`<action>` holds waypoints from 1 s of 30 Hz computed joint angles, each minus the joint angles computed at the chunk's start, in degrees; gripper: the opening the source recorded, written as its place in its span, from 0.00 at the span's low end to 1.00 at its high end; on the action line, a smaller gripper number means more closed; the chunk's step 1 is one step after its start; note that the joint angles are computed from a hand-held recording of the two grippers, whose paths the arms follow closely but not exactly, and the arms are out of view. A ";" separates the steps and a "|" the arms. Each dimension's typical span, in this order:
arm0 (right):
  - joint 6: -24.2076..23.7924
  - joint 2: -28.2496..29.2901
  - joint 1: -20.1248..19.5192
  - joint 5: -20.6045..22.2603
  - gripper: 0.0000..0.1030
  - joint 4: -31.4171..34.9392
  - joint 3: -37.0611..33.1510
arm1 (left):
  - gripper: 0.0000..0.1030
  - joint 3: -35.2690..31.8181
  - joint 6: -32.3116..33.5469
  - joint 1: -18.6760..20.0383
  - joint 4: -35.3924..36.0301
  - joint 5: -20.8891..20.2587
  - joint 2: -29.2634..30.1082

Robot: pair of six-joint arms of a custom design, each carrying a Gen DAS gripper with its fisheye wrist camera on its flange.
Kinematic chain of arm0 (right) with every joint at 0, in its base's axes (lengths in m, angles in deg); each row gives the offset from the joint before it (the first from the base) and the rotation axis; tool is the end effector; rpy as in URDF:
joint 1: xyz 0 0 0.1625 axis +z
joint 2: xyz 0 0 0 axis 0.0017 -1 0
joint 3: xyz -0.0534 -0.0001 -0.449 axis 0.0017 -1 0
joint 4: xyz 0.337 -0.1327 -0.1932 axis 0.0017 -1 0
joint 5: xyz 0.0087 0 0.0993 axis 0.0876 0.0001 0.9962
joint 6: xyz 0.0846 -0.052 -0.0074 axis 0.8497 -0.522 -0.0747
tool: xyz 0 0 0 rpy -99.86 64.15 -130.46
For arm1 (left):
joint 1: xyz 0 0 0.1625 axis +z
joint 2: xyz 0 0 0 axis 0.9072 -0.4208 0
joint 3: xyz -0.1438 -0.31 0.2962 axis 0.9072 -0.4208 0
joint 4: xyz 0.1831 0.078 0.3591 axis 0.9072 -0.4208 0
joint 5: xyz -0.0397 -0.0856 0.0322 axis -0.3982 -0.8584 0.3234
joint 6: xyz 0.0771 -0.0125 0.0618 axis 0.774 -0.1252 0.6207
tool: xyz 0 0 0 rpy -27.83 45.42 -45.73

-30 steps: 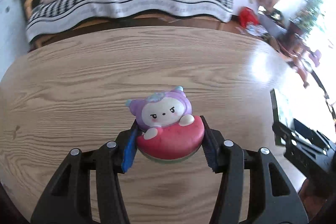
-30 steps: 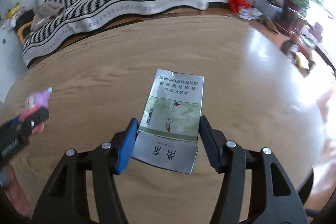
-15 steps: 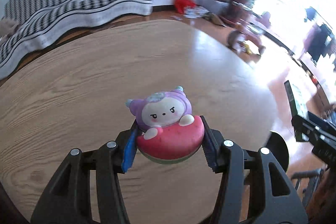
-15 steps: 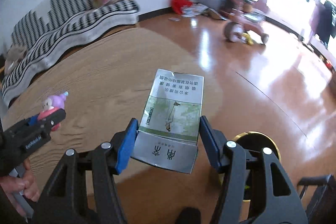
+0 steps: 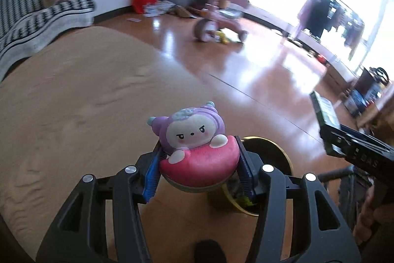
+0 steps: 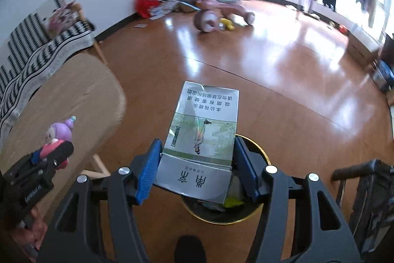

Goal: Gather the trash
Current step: 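Carry the squishy toy and paper box to the bin and release both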

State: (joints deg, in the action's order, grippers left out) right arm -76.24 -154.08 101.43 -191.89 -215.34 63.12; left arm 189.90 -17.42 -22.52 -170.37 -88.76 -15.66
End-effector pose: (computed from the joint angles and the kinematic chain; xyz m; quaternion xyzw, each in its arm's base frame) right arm 0.1573 -0.4473 0.2677 0.0273 -0.8785 0.3350 0.3394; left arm -0.2676 -0.5180 0.1520 0.1911 0.9061 -0.2949 0.2354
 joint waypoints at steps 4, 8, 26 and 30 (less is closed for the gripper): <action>0.10 -2.25 -2.46 0.11 0.57 0.28 1.75 | 0.51 -1.11 2.46 -0.84 -1.85 -4.15 4.44; 0.02 -3.50 -4.52 0.22 0.57 1.26 2.52 | 0.51 -1.97 3.69 -1.00 -2.81 -6.72 7.49; 0.74 -5.45 -7.02 1.41 0.57 3.91 2.15 | 0.51 -4.46 4.77 -0.69 -2.52 -9.50 11.80; 1.21 -5.68 -6.90 1.26 0.58 4.26 2.09 | 0.52 -4.76 4.94 -0.54 -2.75 -10.34 12.15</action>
